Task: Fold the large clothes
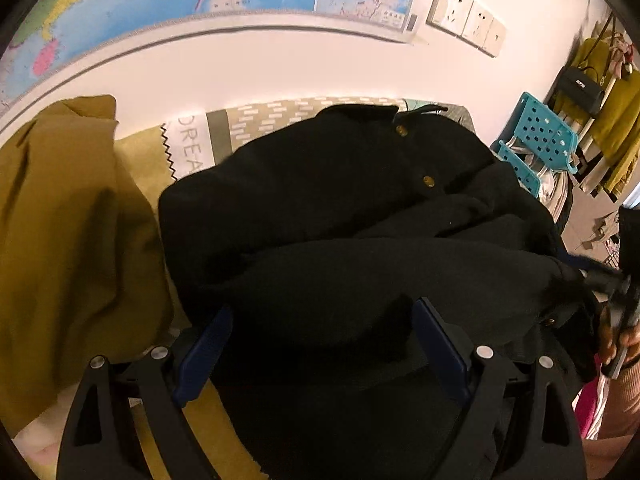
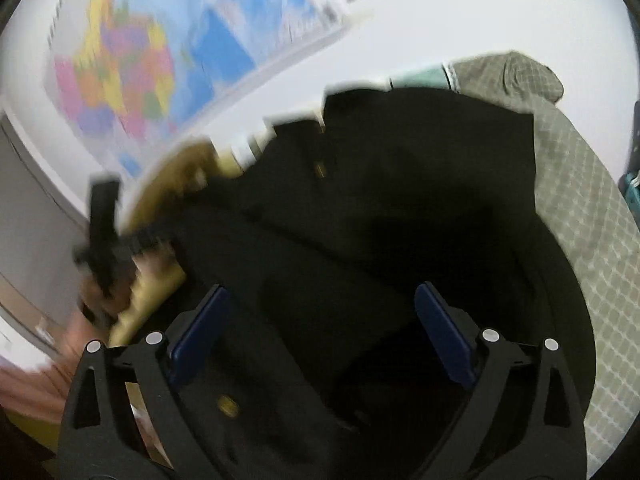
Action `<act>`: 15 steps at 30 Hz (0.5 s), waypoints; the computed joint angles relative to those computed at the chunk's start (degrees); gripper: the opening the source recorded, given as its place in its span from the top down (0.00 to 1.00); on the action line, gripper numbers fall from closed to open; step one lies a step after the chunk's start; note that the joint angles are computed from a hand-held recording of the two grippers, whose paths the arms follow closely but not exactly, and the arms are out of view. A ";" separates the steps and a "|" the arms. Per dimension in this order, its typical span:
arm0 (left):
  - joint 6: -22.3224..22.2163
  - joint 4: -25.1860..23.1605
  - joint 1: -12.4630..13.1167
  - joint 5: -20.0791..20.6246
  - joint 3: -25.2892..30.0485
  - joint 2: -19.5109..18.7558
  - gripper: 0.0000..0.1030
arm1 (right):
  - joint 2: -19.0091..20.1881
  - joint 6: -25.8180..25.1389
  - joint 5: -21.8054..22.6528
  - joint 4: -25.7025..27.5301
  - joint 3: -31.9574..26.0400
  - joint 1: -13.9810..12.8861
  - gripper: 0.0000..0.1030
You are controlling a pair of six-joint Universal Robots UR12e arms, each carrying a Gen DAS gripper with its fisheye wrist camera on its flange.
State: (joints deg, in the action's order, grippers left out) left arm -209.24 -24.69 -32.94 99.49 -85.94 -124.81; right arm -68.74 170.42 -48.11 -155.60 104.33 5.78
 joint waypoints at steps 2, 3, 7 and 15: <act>-0.71 -0.29 0.12 -0.36 0.14 -0.25 0.15 | -0.06 -1.92 -3.17 1.57 0.30 0.54 0.37; -0.71 -0.24 0.16 -0.53 0.15 -0.29 0.15 | 0.03 -2.85 -2.51 2.46 0.21 0.37 0.74; -0.56 2.29 0.14 -1.51 -0.08 0.02 0.15 | -0.32 -2.74 -0.66 -2.65 -0.75 -0.39 0.95; -1.91 -0.06 0.29 -2.03 3.68 -2.76 0.15 | 5.40 0.34 -5.35 0.20 -11.64 0.32 0.90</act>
